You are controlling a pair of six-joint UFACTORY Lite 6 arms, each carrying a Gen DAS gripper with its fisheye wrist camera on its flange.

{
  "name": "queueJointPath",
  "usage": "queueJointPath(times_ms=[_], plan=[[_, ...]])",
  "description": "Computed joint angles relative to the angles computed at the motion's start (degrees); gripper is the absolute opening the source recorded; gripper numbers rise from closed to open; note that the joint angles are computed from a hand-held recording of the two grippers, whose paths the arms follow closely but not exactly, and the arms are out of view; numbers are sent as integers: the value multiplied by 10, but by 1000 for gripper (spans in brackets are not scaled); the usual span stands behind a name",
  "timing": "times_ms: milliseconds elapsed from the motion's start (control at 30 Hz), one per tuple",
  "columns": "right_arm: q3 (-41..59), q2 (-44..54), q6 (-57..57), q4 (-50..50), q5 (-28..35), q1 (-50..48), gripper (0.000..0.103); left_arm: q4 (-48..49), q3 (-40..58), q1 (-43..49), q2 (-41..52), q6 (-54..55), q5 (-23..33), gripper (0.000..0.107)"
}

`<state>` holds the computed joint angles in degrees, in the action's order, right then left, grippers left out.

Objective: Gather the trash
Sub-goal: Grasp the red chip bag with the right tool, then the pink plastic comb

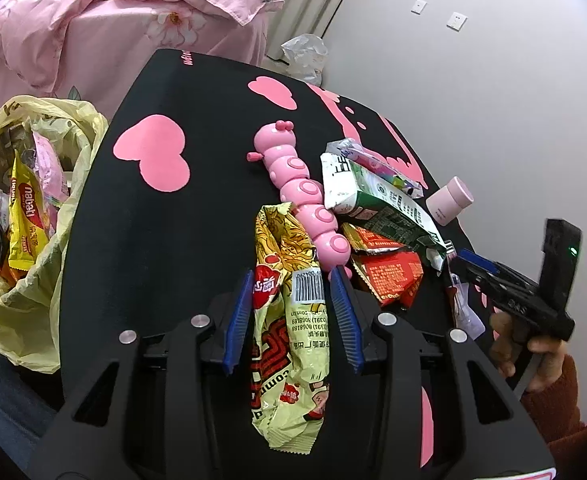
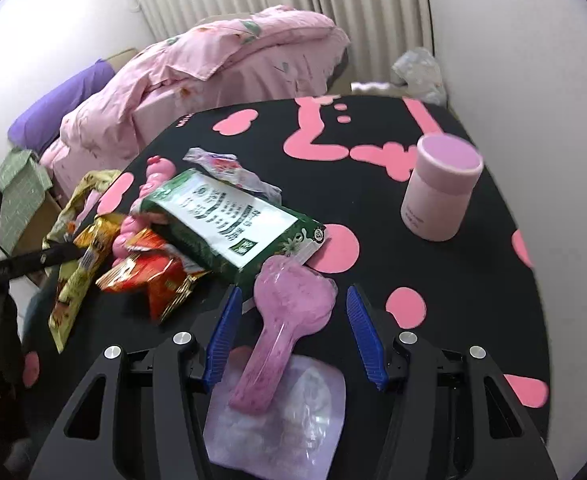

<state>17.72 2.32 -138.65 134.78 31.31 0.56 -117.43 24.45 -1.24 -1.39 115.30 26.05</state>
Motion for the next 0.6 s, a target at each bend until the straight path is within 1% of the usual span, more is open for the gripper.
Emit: queueJointPath(times_ms=[33,67,100,133,167,233,300,333,433,467,500,533,600], plan=[[15,23,30,-38,6,-10,52,3,0,0,-1,-1,0,38],[26,45,65,-83,27,-23,47,4,1,0,-1,-3,0,38],[23,43,77,-105,42,-32,43,10,0,2,-3,-8,1,38],[14,31,74,-102,44,-30,43,18,0,6,-6,-13,3,38],[-3,-3,62,-85,33,-18,42,27,-3,11,-11,-19,8,38],[-32,-72,46,-55,4,5,42,52,-6,26,-16,-34,24,46],[-60,-161,65,-58,-33,25,41,71,-10,30,-19,-45,35,49],[-67,-187,75,-64,-44,30,41,77,-10,27,-20,-49,33,50],[-83,-271,102,-71,-95,62,41,39,-10,-3,-20,-31,-8,50],[-85,-284,95,-60,-108,71,41,27,-8,-17,-20,-24,-31,50],[-91,-307,70,-25,-133,96,41,13,-8,-31,-21,-17,-52,50],[-94,-316,52,-2,-144,108,41,4,-10,-42,-25,-14,-68,50],[-98,-331,38,16,-162,126,41,26,-16,-53,-31,-39,-83,50]])
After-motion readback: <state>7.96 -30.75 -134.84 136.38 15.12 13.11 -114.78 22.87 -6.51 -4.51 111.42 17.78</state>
